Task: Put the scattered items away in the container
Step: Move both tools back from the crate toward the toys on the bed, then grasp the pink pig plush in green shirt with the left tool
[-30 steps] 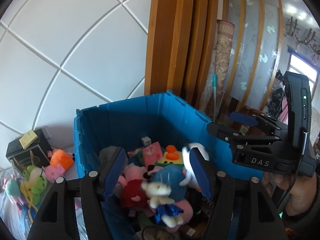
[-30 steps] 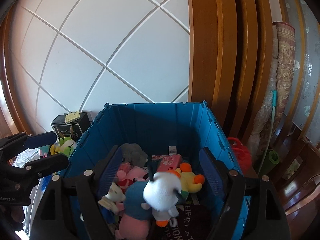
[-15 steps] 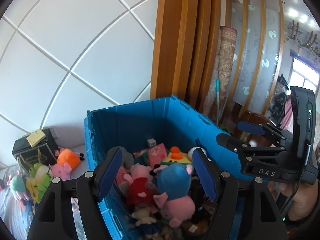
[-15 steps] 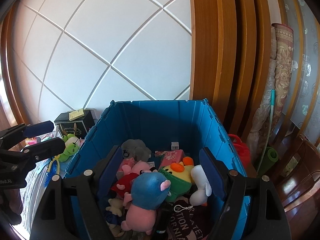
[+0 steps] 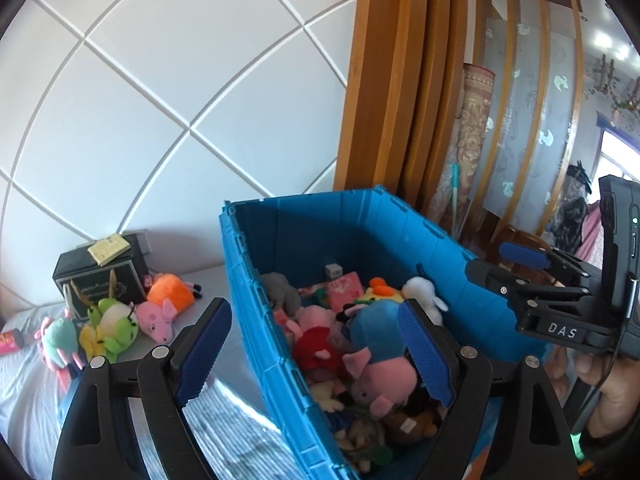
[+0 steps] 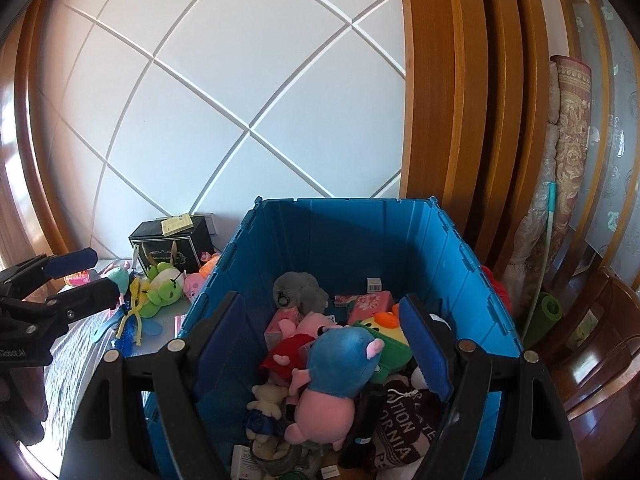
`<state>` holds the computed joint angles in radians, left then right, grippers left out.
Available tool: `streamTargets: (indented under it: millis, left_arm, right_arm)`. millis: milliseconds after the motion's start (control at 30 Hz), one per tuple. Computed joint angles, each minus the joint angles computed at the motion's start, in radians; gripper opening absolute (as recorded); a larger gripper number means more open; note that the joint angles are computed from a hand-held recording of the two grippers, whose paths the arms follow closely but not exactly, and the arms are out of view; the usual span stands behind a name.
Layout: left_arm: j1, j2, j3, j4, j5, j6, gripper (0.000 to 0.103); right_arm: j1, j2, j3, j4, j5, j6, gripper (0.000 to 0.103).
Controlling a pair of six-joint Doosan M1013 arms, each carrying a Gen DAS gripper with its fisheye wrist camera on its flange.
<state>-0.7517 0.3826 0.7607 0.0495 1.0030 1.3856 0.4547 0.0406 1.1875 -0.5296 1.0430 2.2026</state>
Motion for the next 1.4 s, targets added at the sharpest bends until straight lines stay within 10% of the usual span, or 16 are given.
streamTargets:
  millis: [233, 767, 1400]
  left_arm:
    - [0.047, -0.083, 0.131, -0.005, -0.059, -0.023, 0.095]
    - [0.254, -0.209, 0.355, -0.054, -0.098, -0.089, 0.102]
    - [0.479, -0.101, 0.342, -0.126, -0.101, -0.067, 0.102]
  right_arm:
    - [0.064, 0.033, -0.035, -0.032, 0.011, 0.029, 0.102]
    - [0.213, 0.189, -0.211, -0.021, 0.081, -0.004, 0.103]
    - [0.305, 0.340, -0.375, -0.061, 0.278, -0.009, 0.103]
